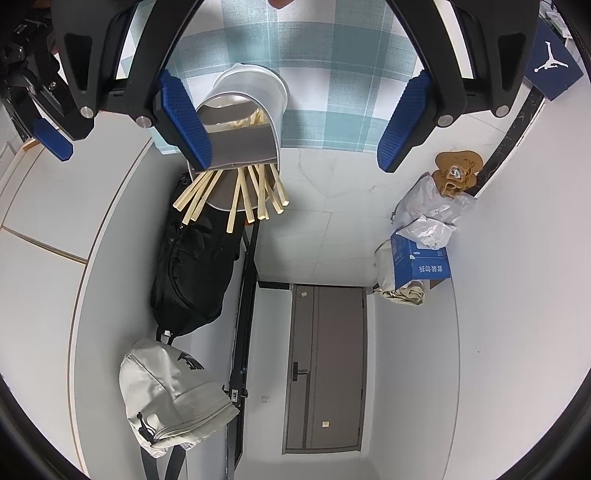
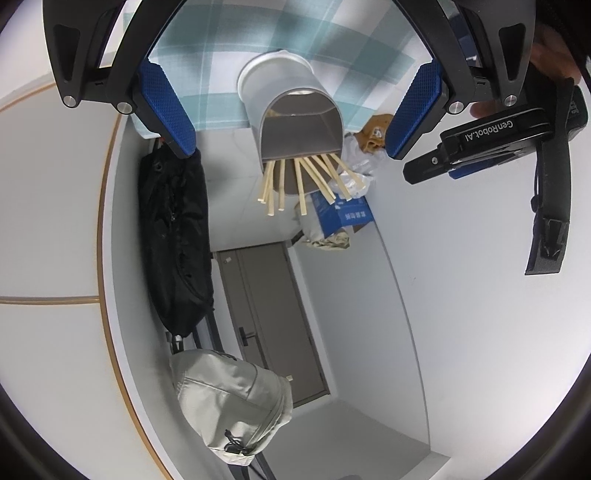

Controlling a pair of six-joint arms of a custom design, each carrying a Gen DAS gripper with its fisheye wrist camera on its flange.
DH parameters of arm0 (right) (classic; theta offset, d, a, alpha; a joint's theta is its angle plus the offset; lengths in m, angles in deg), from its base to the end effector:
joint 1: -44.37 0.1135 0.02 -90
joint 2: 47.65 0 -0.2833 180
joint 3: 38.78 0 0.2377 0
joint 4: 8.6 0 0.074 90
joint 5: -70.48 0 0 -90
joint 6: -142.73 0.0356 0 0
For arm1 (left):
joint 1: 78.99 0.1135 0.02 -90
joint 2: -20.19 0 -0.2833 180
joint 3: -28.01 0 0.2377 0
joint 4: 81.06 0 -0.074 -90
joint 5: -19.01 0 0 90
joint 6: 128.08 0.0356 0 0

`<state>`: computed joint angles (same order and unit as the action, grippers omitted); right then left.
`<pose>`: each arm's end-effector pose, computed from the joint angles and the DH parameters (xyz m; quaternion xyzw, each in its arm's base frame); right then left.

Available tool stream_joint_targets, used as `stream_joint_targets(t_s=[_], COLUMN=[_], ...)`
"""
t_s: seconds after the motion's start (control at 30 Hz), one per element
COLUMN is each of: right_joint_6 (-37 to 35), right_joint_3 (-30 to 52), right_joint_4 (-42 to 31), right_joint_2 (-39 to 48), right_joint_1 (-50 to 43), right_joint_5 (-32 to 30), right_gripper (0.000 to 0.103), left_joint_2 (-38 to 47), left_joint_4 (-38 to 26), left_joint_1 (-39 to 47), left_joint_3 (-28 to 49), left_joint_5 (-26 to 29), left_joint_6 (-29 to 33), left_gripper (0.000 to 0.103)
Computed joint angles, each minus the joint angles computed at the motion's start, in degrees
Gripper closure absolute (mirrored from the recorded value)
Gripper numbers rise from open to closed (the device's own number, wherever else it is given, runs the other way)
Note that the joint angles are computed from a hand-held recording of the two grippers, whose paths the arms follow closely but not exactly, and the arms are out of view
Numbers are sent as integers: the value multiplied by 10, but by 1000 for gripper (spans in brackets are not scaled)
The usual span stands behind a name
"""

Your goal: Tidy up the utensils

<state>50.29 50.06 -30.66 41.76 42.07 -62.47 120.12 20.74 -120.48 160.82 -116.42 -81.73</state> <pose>0.3478 0.0103 0.3559 -0.2040 0.7741 0.2830 0.5283 0.2700 -0.2050 0.4512 -0.1628 0.8503 0.0258 0.4998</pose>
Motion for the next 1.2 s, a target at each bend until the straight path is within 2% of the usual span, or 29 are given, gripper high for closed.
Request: stream_joint_targets(t_s=[0.6,1.2], right_joint_6=[8,10], right_joint_3=[0,1], right_joint_4=[1,1], right_joint_2=[-1,0], right_joint_1=[-6,-7], right_joint_5=[-4,-2], right_gripper=[0,0], left_joint_2=[5,9], left_joint_4=[-7,0], left_joint_1=[-8,-5], left_joint_3=[8,6], left_joint_5=[-21,-3], left_joint_6=[2,2], left_gripper=[15,15])
